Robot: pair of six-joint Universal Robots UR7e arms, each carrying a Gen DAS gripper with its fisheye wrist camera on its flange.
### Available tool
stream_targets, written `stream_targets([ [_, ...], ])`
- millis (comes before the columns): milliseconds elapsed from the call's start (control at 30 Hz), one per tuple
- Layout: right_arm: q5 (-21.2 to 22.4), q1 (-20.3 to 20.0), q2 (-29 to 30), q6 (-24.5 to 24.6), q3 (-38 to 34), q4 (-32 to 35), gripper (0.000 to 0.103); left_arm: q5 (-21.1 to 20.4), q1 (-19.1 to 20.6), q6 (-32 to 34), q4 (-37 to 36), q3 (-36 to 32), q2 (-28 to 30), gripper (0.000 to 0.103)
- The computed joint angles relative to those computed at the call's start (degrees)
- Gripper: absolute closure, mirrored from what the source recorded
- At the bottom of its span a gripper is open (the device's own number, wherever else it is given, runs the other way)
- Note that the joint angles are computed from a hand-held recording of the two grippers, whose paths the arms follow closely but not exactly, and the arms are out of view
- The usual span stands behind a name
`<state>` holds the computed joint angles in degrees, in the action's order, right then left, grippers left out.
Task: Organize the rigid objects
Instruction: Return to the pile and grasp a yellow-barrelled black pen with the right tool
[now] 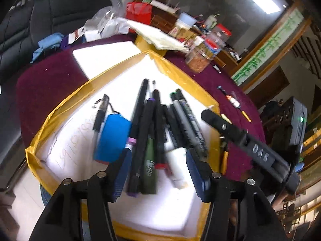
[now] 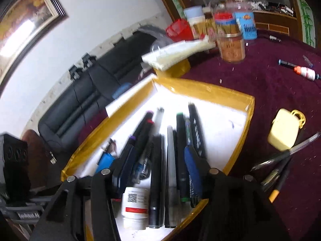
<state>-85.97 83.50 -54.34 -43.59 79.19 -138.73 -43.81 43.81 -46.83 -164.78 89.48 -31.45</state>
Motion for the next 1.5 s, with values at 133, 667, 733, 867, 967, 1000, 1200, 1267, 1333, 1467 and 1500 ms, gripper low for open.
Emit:
stream_targets([
  [133, 3.6, -0.8, -2.0, 3.4, -3.0, 4.9, 0.052, 1.1, -2.1, 3.1, -1.8, -0.2, 0.7, 0.043],
  [667, -15.9, -4.5, -0.1, 14.8, -8.4, 6.3, 0.060, -0.9, -5.2, 9.8, -0.6, -5.5, 6.0, 0.043],
  [733, -19.1, -3.9, 1.0, 14.5, -7.7, 4.6, 0.064, -0.6, -5.4, 9.7, -0.6, -5.2, 5.9, 0.043],
  [867, -26.3, -1.5, 1.9, 9.2, -4.1, -4.8, 0.076, -0.2, -5.6, 10.1, 0.0, -5.6, 6.2, 0.043],
  [967, -30.6, -0.6, 2.0, 5.2, -1.4, -11.0, 0.086, -0.3, -5.7, 10.3, 0.3, -6.0, 6.4, 0.043],
  [1000, -31.1, -0.7, 1.7, 4.8, -0.9, -11.3, 0.091, -0.1, -5.8, 10.2, 0.9, -6.3, 6.6, 0.043],
  [1200, -34.2, -2.6, -0.1, -0.3, -0.1, -16.0, 0.095, -2.0, -5.4, 11.8, 3.6, -9.3, 8.0, 0.043],
  [1267, -36.3, -3.4, 2.1, -1.1, -4.8, -17.5, 0.095, -3.5, -5.0, 13.3, 6.4, -12.3, 9.0, 0.043],
  [1333, -34.7, -4.6, 3.0, 0.8, -9.8, -11.8, 0.095, -4.5, -4.8, 16.8, 9.5, -16.6, 10.8, 0.043],
  [1467, -24.4, -7.4, 2.3, 2.6, -13.0, -5.5, 0.095, -11.0, -2.9, 22.7, 15.6, -26.9, 14.9, 0.043],
  [1500, -23.4, -7.6, 1.9, 1.8, -12.1, -6.7, 0.095, -12.1, -2.2, 23.4, 18.5, -30.2, 16.2, 0.043],
])
